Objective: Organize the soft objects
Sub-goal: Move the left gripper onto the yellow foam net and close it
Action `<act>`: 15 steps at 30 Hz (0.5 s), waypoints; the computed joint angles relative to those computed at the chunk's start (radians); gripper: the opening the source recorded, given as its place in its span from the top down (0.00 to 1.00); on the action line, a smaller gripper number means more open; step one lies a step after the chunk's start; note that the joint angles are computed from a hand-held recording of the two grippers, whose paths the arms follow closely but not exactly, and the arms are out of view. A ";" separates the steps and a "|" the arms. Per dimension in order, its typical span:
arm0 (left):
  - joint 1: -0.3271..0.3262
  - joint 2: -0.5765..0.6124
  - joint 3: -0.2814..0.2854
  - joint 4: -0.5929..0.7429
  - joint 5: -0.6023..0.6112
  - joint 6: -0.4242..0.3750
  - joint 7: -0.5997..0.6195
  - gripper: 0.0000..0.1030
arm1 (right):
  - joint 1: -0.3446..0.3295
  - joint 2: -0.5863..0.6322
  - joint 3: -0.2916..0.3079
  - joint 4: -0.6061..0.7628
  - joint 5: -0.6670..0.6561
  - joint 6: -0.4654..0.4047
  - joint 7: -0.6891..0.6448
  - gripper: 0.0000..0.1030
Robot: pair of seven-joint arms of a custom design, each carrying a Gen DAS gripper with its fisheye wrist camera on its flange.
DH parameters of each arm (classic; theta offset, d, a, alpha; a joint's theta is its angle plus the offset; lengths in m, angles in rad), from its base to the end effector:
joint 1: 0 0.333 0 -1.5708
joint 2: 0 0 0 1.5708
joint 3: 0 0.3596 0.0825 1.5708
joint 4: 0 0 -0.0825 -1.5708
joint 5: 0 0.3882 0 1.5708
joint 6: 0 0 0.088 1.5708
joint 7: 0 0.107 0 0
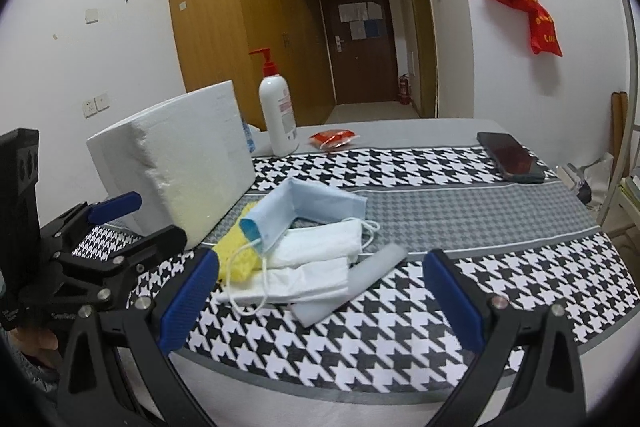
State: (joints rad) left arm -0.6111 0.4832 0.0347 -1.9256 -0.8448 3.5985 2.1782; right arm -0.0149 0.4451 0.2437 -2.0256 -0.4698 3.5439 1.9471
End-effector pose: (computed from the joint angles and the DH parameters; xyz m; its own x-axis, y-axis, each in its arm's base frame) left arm 0.6045 -0.2847 0.3949 -0.1976 -0.9801 -0.0187 -0.4532 0.1083 -0.8848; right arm 0.6362 0.1828 0.4003 0.3786 -0.9152 -0.1381 -0.4875 -0.0703 -0.8703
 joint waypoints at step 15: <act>-0.450 0.178 0.621 0.157 -0.198 -0.354 -0.063 0.01 | -0.185 0.083 0.206 0.100 -0.100 -0.138 -0.012 0.00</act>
State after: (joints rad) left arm -1.0612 0.6617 0.6559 -1.7688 -1.0431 3.2446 2.1148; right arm -0.1999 0.5277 0.4499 -1.9255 -0.5698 3.4055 1.9355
